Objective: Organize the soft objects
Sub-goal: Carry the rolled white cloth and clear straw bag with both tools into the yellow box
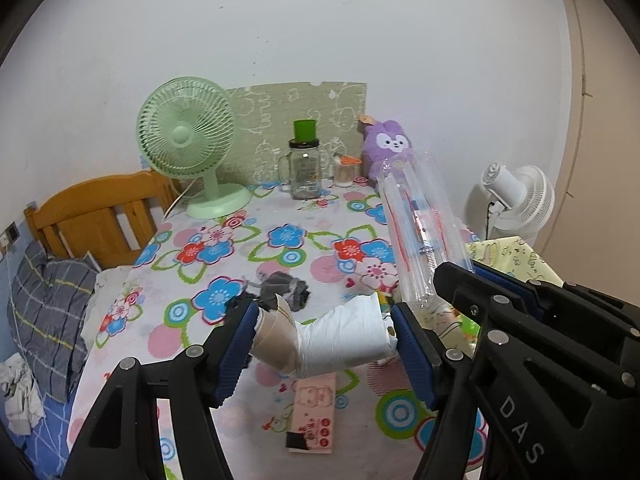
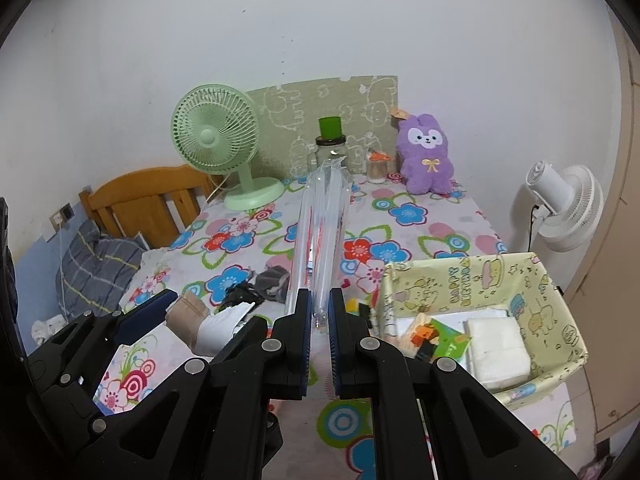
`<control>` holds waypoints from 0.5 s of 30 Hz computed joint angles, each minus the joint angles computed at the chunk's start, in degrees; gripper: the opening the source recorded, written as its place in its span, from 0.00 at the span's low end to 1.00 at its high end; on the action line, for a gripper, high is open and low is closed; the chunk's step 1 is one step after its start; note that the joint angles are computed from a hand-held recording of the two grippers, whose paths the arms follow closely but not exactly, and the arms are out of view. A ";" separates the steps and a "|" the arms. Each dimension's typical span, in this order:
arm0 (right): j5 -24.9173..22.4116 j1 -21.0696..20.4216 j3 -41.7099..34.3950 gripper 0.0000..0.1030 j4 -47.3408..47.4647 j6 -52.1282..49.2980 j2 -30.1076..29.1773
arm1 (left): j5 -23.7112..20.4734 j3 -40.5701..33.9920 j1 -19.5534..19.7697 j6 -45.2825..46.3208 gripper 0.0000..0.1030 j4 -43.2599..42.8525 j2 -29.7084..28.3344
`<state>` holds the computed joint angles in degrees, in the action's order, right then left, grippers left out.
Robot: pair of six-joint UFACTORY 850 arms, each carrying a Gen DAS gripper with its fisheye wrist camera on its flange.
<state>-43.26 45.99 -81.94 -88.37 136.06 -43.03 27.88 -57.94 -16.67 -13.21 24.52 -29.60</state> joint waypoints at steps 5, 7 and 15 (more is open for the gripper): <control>-0.58 -0.38 2.96 0.10 -1.57 2.62 1.85 | -0.26 -0.26 -1.68 1.85 0.68 -1.37 0.10; -0.90 -0.46 3.85 0.10 -1.77 3.16 2.38 | -0.42 -0.45 -2.33 2.10 0.68 -1.56 0.05; -2.12 -1.09 8.13 0.10 -2.28 4.95 5.13 | -0.59 -0.97 -4.75 1.29 0.68 -1.09 -0.16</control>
<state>-45.38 44.90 -73.82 -90.64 141.01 -37.90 27.29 -58.91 -21.42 -11.92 23.43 -29.77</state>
